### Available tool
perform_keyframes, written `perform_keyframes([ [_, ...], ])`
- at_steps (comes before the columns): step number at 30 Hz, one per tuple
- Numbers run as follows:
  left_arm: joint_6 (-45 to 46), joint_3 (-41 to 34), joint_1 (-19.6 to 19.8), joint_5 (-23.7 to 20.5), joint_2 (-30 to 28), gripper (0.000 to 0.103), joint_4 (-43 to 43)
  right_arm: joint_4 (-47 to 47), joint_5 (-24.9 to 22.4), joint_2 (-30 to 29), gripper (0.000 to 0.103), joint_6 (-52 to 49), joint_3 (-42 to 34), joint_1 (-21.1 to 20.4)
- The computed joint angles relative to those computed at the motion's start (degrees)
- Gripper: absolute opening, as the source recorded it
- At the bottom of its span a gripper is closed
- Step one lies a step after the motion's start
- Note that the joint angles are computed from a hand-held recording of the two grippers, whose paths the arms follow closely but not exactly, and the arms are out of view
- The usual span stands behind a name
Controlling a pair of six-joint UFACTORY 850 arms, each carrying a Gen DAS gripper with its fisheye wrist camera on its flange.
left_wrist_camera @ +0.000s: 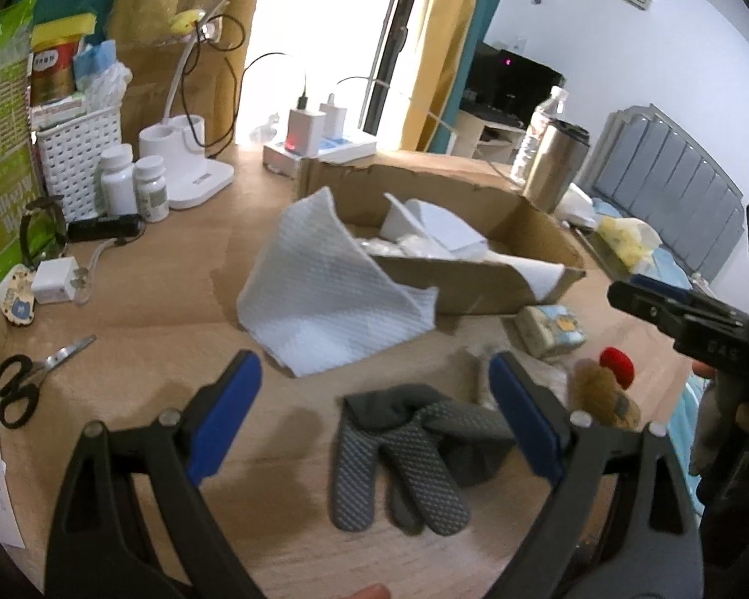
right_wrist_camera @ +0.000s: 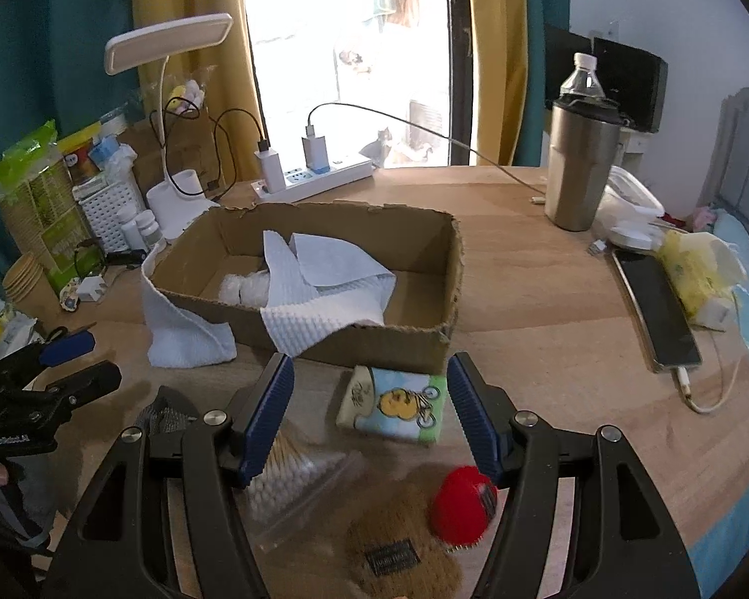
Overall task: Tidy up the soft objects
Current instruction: 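Grasp the grey dotted gloves with the left gripper while the right gripper grasps the red pompom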
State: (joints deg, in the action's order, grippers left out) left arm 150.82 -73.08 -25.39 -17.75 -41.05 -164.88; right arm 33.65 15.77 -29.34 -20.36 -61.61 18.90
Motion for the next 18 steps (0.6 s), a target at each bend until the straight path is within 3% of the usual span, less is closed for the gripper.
perform_keyframes([
  [9,-0.69,3.32,-1.57,-3.21,1.59,0.093,2.69,-0.51,4.20,3.78,0.067,0.80,6.56,0.70],
  [18,0.36,4.11,-2.71,-3.12,1.66,0.093,2.03,-2.12,7.30,5.84,0.067,3.98,10.90,-0.40],
])
